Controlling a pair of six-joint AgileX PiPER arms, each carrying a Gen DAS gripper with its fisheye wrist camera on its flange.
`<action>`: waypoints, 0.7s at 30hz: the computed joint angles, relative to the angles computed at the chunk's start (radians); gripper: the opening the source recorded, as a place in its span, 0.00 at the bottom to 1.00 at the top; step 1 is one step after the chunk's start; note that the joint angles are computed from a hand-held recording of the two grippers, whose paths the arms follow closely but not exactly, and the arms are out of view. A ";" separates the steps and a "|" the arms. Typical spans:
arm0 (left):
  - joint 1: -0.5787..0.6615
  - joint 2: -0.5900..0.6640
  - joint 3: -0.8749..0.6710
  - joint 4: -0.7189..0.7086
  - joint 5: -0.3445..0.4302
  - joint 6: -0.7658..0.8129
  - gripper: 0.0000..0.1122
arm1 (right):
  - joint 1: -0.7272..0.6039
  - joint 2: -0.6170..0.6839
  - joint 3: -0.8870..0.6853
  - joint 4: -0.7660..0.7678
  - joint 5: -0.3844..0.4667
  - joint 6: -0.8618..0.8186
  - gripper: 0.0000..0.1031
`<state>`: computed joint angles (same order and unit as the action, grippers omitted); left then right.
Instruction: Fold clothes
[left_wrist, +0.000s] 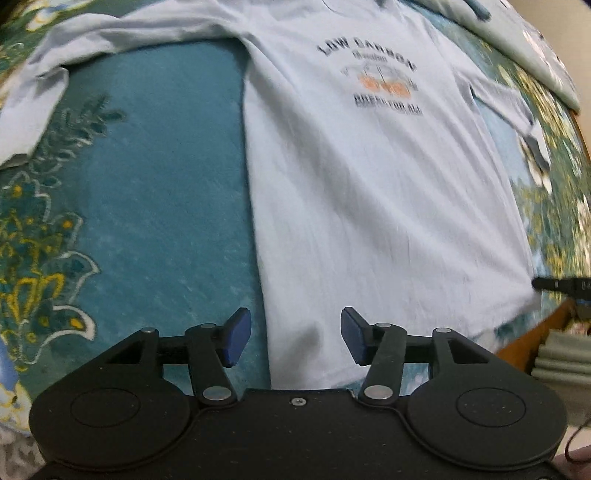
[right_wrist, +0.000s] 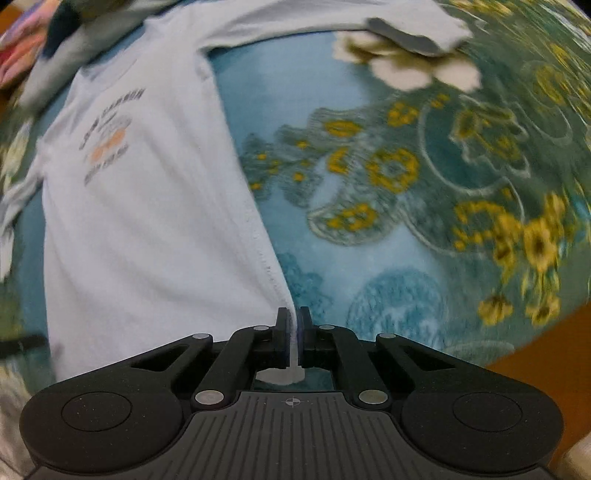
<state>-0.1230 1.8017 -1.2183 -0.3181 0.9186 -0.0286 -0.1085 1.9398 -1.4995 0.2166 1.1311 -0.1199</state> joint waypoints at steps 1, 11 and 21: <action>0.007 0.002 0.009 -0.016 -0.003 0.022 0.46 | 0.014 -0.005 0.010 -0.016 -0.017 0.010 0.02; 0.040 -0.018 0.103 -0.103 -0.092 0.049 0.03 | 0.037 -0.027 0.055 -0.060 -0.071 0.050 0.03; 0.010 -0.078 0.149 -0.009 -0.124 -0.105 0.00 | 0.076 0.013 0.012 -0.101 -0.018 0.049 0.04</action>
<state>-0.1128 1.7240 -1.0692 -0.3266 0.7947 -0.1331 -0.0326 1.9525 -1.4878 0.1154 1.1133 -0.0713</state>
